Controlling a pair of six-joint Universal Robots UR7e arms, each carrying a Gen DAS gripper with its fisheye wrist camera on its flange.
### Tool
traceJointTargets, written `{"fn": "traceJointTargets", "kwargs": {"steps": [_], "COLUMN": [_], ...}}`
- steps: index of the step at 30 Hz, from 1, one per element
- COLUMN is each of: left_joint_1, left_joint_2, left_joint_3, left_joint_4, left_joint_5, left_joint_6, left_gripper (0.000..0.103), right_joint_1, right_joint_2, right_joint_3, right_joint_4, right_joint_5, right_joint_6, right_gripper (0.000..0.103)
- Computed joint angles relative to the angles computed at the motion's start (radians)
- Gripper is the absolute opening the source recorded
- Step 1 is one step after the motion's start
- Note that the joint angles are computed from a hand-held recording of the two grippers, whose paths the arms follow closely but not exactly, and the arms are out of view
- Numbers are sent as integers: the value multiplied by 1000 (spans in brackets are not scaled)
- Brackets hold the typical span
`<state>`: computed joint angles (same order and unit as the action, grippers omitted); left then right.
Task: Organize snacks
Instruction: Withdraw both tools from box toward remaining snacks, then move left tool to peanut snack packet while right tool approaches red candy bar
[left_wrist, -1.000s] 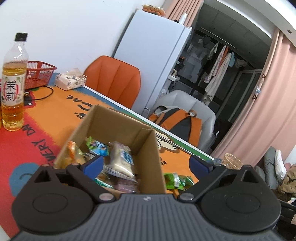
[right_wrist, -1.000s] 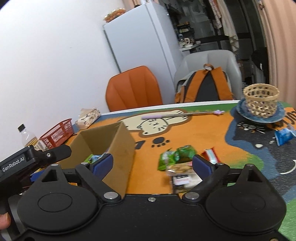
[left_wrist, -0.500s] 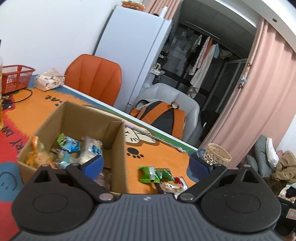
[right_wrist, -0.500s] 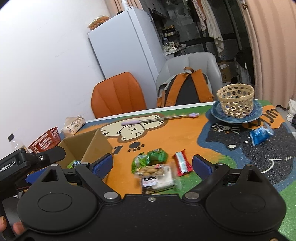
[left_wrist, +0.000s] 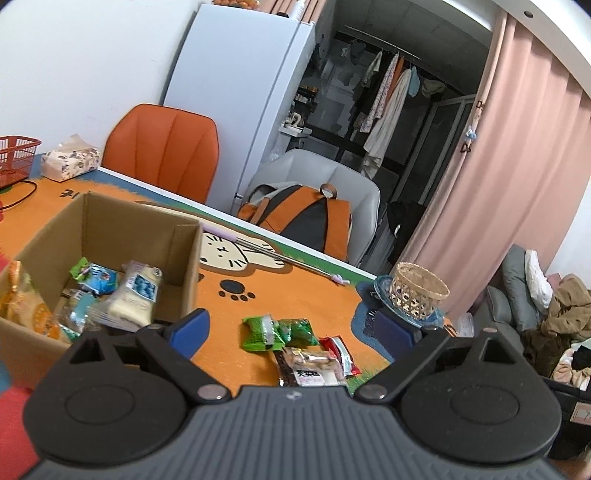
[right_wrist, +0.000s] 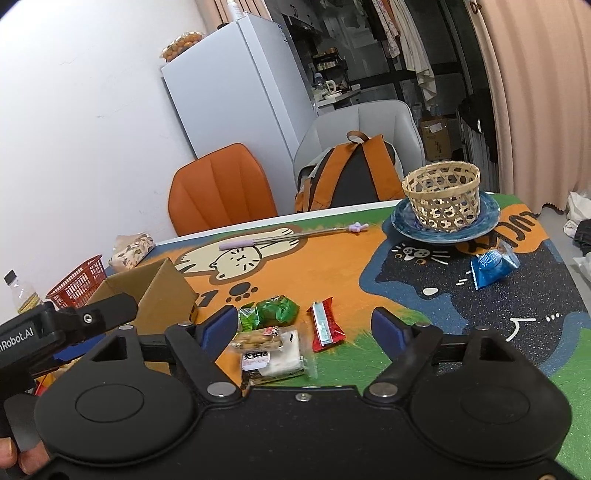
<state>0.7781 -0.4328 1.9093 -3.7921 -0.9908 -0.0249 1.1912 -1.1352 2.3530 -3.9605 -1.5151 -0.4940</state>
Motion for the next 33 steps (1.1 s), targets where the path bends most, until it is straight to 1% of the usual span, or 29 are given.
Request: {"fn": "traceJointTargets", "kwargs": {"steps": [4, 9, 12, 16, 19, 22, 26, 29, 33], "left_joint_1": [2, 7, 11, 2, 3, 10, 12, 22, 33], "left_joint_2": [17, 43, 60, 96, 108, 110, 135, 149, 171], "left_joint_3": [-24, -60, -83, -115, -132, -143, -172, -196, -225], "left_joint_4": [24, 66, 85, 68, 77, 114, 129, 160, 188], "left_joint_5": [-2, -4, 2, 33, 30, 15, 23, 29, 30], "left_joint_6": [-11, -23, -21, 22, 27, -6, -10, -33, -48], "left_gripper": [93, 89, 89, 89, 88, 85, 84, 80, 79], "right_joint_1": [-16, -37, -49, -54, -57, -61, -73, -78, -84], "right_joint_2": [-8, -17, -20, -16, -10, -6, -5, -5, -5], "right_joint_3": [-4, -19, -31, -54, -71, -87, -101, -110, -121], "right_joint_4": [31, 74, 100, 135, 160, 179, 198, 212, 224], "right_joint_5": [18, 31, 42, 46, 50, 50, 56, 54, 52], "right_joint_6": [-9, 2, 8, 7, 3, 4, 13, 15, 15], "right_gripper": [72, 65, 64, 62, 61, 60, 60, 60, 60]}}
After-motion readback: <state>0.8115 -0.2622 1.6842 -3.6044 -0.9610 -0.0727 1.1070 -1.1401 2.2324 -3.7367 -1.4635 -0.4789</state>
